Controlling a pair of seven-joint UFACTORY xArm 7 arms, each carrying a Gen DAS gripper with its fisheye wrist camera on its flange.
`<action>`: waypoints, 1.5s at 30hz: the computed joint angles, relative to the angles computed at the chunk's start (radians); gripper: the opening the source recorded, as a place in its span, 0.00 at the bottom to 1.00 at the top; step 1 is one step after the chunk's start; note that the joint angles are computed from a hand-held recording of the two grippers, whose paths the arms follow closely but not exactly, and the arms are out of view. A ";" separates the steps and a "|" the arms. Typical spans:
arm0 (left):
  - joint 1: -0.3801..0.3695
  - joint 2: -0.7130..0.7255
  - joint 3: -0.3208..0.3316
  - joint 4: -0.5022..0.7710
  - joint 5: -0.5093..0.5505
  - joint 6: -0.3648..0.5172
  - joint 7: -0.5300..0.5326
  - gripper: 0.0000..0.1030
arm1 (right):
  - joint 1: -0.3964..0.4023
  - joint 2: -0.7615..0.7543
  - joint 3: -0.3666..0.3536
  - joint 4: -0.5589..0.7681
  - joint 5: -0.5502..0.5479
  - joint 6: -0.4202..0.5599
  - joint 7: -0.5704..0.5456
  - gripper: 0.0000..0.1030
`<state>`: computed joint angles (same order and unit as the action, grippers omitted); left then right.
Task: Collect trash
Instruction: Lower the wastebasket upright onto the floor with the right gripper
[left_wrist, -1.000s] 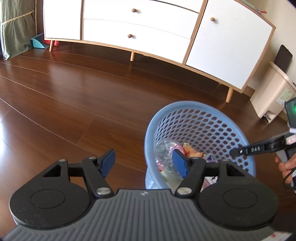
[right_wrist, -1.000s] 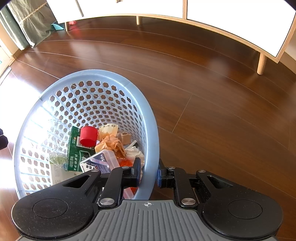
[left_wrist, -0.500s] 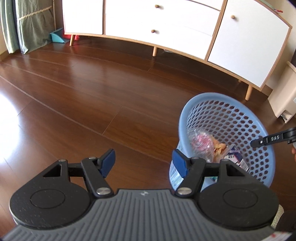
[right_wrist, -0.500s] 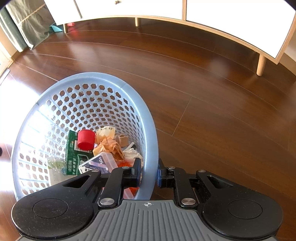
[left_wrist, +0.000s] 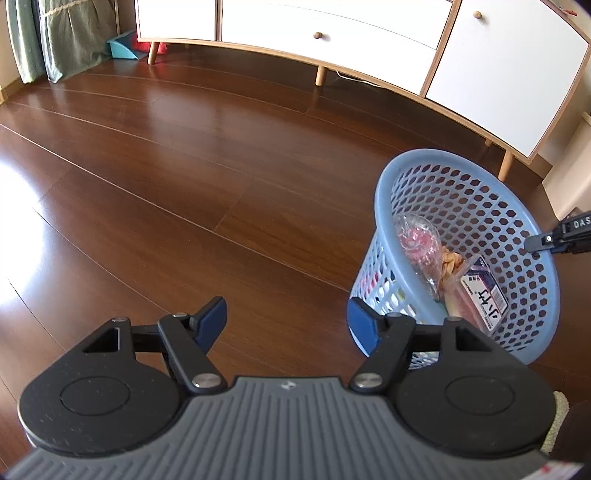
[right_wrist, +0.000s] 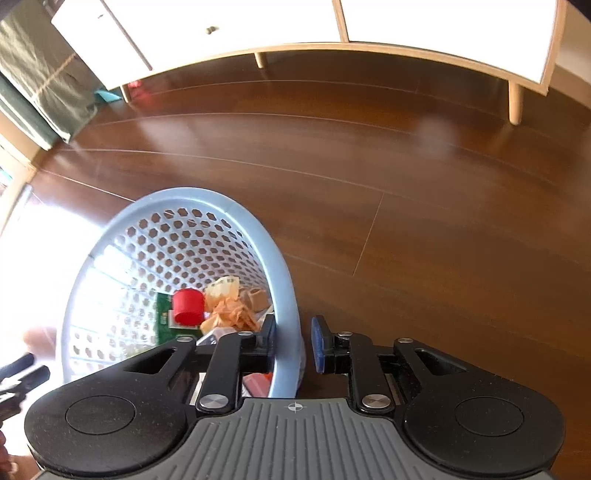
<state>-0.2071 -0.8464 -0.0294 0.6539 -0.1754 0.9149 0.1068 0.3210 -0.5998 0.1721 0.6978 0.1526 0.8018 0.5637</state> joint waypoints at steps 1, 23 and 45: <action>-0.001 -0.003 -0.001 -0.001 0.000 0.000 0.000 0.66 | 0.008 -0.017 -0.010 -0.007 0.014 0.008 -0.003 0.18; 0.134 -0.117 0.060 -0.068 0.086 0.116 -0.016 0.66 | 0.038 -0.009 -0.105 -0.011 0.441 0.159 0.116 0.15; 0.385 -0.007 0.109 -0.088 0.234 -0.159 0.008 0.66 | 0.045 0.567 -0.005 0.418 0.370 -0.158 0.110 0.17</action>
